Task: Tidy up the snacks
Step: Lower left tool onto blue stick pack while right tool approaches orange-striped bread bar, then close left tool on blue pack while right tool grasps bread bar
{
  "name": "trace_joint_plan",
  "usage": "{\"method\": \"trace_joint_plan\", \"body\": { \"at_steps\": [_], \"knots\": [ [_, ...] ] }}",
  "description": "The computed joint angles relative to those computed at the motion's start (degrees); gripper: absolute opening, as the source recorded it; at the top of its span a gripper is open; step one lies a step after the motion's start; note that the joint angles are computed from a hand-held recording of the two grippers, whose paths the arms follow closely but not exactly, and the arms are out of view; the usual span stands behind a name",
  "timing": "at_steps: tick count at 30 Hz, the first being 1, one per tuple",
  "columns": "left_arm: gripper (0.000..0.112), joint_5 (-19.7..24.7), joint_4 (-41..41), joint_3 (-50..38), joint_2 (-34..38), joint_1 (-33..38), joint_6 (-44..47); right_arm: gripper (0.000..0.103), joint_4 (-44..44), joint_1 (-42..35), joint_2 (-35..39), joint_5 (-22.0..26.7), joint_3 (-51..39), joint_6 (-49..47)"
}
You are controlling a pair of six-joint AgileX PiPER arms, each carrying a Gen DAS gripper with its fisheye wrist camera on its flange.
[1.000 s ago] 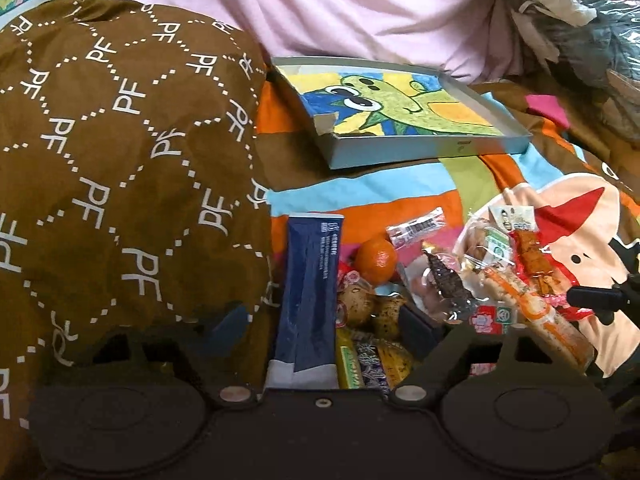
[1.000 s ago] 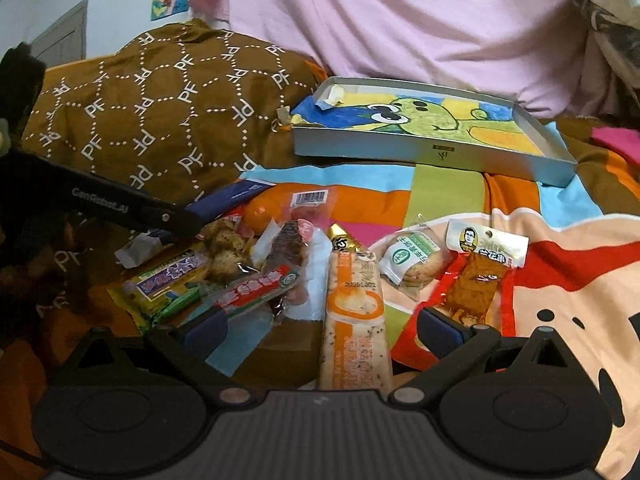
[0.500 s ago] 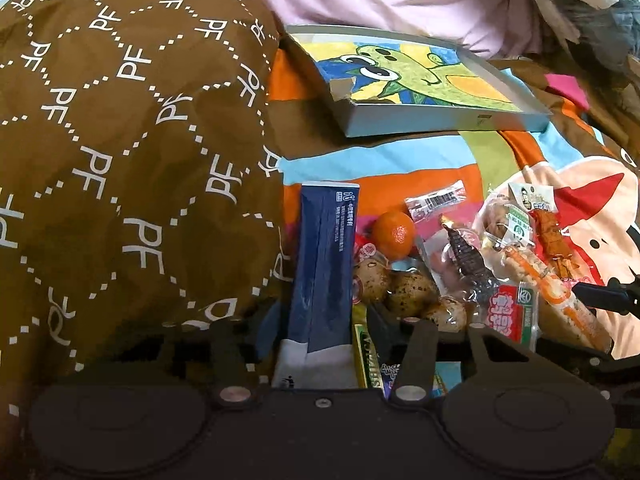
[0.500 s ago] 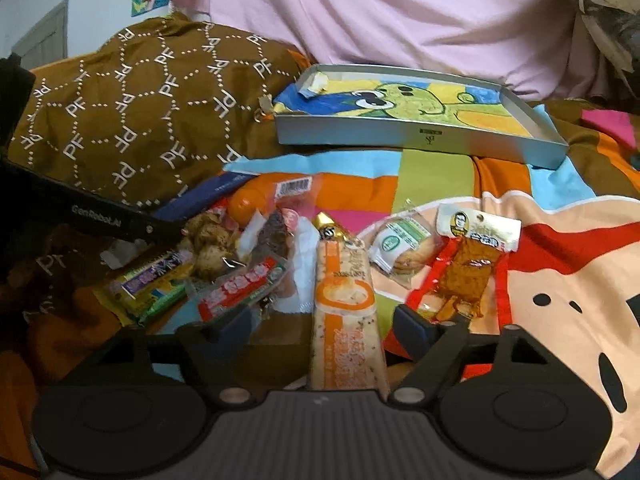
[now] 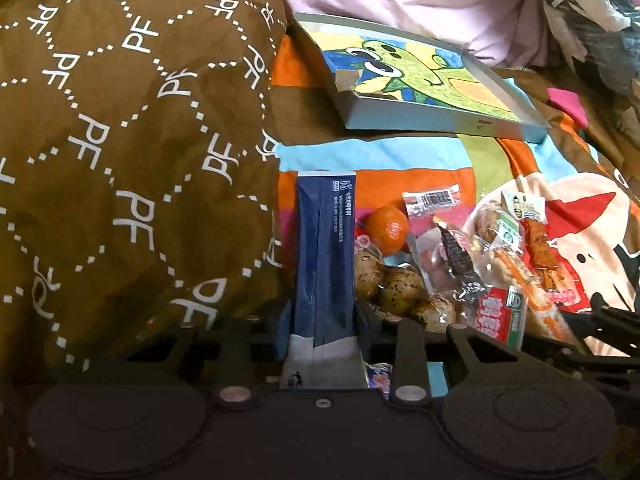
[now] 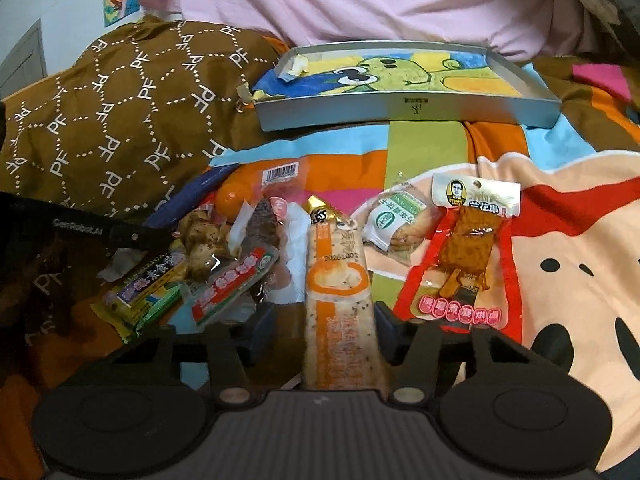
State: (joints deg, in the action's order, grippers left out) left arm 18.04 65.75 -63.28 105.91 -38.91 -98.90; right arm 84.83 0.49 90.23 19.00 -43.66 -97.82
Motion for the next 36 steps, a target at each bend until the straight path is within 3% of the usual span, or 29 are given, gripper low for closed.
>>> {"method": "trace_joint_plan", "body": {
  "at_steps": [2,9,13,19,27,29,32,36],
  "knots": [
    [0.033,0.6,-2.3,-0.5,-0.1,-0.6,2.3,0.040,0.6,0.5,-0.1,-1.0,0.2,-0.1],
    [0.032,2.4,-13.3,-3.1,-0.3,-3.5,13.3,0.039,3.0,-0.2,-0.9,0.3,1.0,-1.2],
    [0.033,3.1,-11.1,-3.3,0.2,-5.6,12.6,0.038,5.7,-0.6,-1.5,1.2,1.8,-4.2],
    [0.037,2.6,-4.9,-3.0,1.1,-5.5,7.0,0.040,1.9,-0.8,-0.2,1.3,0.6,0.4],
    [0.038,-0.1,-1.4,-2.3,1.3,-3.9,1.3,0.051,0.9,-0.1,0.1,1.2,0.3,2.2],
    [0.035,0.4,-1.0,-2.3,1.3,-4.1,0.7,0.050,0.5,0.0,0.2,1.1,0.1,2.8],
    [0.031,0.7,0.3,-2.0,1.1,-4.3,-1.2,0.041,1.2,0.2,0.0,0.4,0.3,2.3],
    [0.028,0.7,2.0,-1.6,0.9,-4.5,-3.9,0.039,3.5,0.3,-0.1,0.1,0.8,-0.1]
  ]
}}
